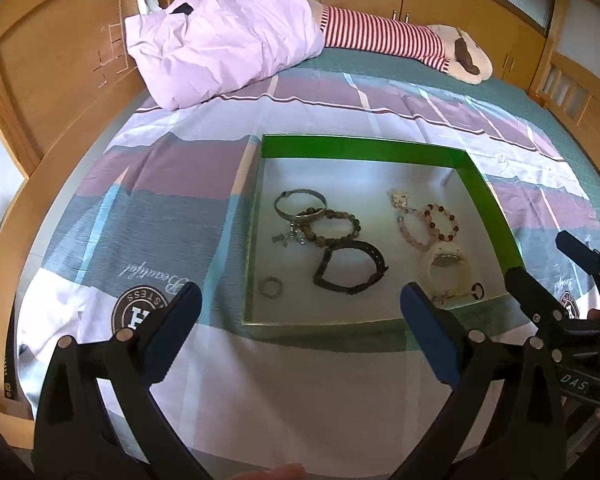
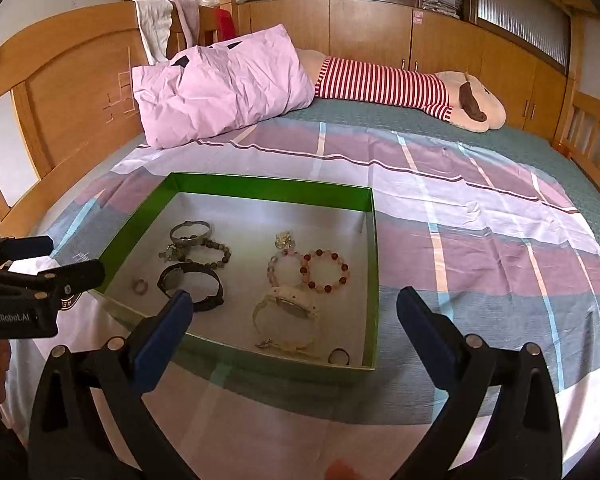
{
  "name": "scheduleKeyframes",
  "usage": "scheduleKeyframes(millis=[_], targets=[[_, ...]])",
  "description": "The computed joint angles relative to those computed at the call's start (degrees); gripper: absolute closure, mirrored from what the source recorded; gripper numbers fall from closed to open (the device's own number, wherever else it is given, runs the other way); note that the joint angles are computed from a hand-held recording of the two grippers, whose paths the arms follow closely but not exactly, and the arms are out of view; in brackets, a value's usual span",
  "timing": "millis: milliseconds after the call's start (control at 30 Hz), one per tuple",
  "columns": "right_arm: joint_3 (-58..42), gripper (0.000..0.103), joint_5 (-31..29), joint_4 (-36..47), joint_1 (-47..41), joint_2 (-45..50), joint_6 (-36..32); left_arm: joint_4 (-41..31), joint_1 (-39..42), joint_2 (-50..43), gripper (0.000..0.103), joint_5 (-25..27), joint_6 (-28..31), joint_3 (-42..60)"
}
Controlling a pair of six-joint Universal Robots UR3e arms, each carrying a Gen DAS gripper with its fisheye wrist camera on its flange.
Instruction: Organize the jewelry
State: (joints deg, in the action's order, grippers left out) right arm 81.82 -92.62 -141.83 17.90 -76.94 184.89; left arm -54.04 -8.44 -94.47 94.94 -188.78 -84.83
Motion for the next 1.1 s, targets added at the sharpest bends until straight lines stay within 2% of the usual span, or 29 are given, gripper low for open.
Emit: scheduleKeyframes(millis=[133, 367, 1100], targets=[[0.11, 0.001, 0.34, 0.22, -0.14, -0.06, 0.25, -0.63, -0.01, -0.52, 0.002, -1.93, 1.04, 0.33], [0.23, 0.001, -0.05, 0.21, -0.04, 0.08, 0.26, -0.36, -2.77, -1.98, 0.002, 1.49, 1.29, 1.37], [0.49, 0.001, 0.34, 0.43, -0.42, 0.05, -0.16, -1.44, -3.37, -2.89, 0.002, 2.26, -0.65, 2.08]])
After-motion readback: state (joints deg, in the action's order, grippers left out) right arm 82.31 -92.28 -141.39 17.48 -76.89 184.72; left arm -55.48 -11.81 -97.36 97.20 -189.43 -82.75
